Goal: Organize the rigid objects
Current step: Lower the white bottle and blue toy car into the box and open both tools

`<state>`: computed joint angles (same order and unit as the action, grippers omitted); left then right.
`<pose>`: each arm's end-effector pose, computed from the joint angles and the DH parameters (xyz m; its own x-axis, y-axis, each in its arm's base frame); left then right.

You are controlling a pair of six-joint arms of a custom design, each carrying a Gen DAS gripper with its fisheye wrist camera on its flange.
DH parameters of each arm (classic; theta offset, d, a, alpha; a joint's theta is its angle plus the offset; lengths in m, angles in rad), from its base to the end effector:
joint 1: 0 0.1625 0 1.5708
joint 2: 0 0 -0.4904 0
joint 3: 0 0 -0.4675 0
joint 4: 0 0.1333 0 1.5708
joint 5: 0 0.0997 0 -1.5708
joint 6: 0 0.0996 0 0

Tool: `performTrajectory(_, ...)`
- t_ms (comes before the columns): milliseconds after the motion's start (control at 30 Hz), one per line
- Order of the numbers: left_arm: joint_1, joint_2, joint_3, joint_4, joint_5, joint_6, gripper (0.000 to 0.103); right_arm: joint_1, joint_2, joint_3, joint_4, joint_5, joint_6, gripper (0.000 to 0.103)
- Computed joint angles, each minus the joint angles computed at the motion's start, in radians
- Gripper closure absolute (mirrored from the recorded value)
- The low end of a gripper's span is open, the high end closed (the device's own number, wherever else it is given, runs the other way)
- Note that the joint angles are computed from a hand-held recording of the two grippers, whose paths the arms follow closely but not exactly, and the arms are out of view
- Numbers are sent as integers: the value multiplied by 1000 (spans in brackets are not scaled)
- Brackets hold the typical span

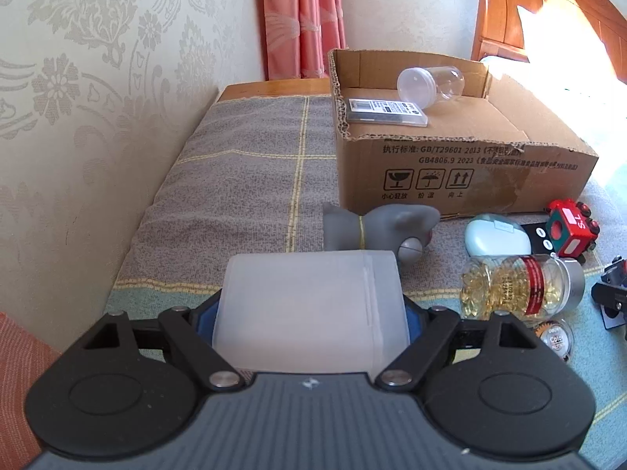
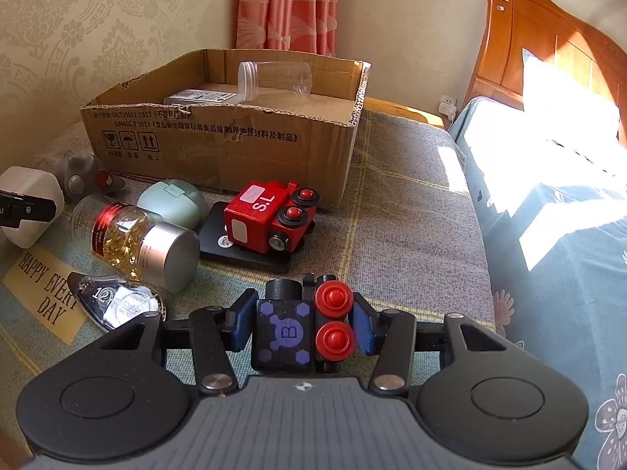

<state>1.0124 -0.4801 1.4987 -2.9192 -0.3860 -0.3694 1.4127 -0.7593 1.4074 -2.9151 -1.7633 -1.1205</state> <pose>-0.2255 -0.7867 -0.0122 -0.6270 -0.3410 -0.7004 0.2948 0.7284 -0.6185 -0.0238 -0.8748 0.2068 -0.5222 -0.5622 0.6413 -0.8027 0.5780 -0.1470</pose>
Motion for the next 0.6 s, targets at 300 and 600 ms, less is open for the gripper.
performTrajectory(300,-30,-18,24,-34,-6,51,20,3,-29,9,33,9,-60,49)
performTrajectory(600,-48,-4,-1,-106,-10,158,20,5,-55,10,76,34,-52,49)
